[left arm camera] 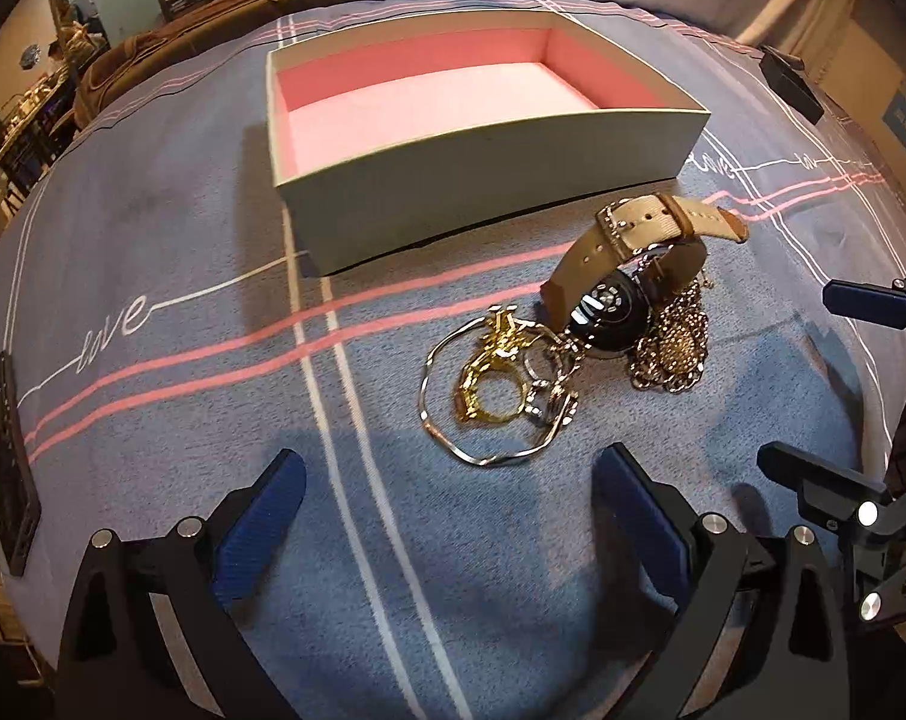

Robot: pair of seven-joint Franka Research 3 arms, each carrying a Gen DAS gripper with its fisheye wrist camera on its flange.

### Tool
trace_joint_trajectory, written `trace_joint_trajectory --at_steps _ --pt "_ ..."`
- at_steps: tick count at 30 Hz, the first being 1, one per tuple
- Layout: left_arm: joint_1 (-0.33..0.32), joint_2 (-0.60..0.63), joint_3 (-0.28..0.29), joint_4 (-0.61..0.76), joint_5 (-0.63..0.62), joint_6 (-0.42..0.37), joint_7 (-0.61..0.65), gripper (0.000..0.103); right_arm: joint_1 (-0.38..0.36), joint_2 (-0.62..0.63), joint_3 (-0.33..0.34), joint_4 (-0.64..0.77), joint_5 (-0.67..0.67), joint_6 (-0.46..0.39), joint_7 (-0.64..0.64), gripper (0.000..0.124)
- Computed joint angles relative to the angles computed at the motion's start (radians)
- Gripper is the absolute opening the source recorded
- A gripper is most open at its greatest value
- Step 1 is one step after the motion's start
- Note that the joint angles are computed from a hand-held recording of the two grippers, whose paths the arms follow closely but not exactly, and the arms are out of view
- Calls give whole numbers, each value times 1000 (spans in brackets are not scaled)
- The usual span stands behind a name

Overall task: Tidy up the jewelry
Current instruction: 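Grasp the beige-strap watch with the right tool while the left tool grasps the rose-gold bracelet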

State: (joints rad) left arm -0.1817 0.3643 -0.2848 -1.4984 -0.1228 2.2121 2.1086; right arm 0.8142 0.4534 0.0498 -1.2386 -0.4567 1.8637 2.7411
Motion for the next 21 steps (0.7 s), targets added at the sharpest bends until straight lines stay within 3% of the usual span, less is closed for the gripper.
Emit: trace_joint_trajectory --at_steps 6,9,13,21 --pt "-2 67 -26 82 -36 -18 57 96 3 -38 5 -89 -52 54 10 97" --pt "3 43 -28 38 -49 39 73 78 8 -17 8 -64 -65 23 -19 97" --pt "15 31 -23 30 -67 54 76 49 -3 -32 7 -94 -53 57 6 97" --pt "29 8 -24 14 -117 42 64 49 -13 -33 10 -95 -43 70 8 97"
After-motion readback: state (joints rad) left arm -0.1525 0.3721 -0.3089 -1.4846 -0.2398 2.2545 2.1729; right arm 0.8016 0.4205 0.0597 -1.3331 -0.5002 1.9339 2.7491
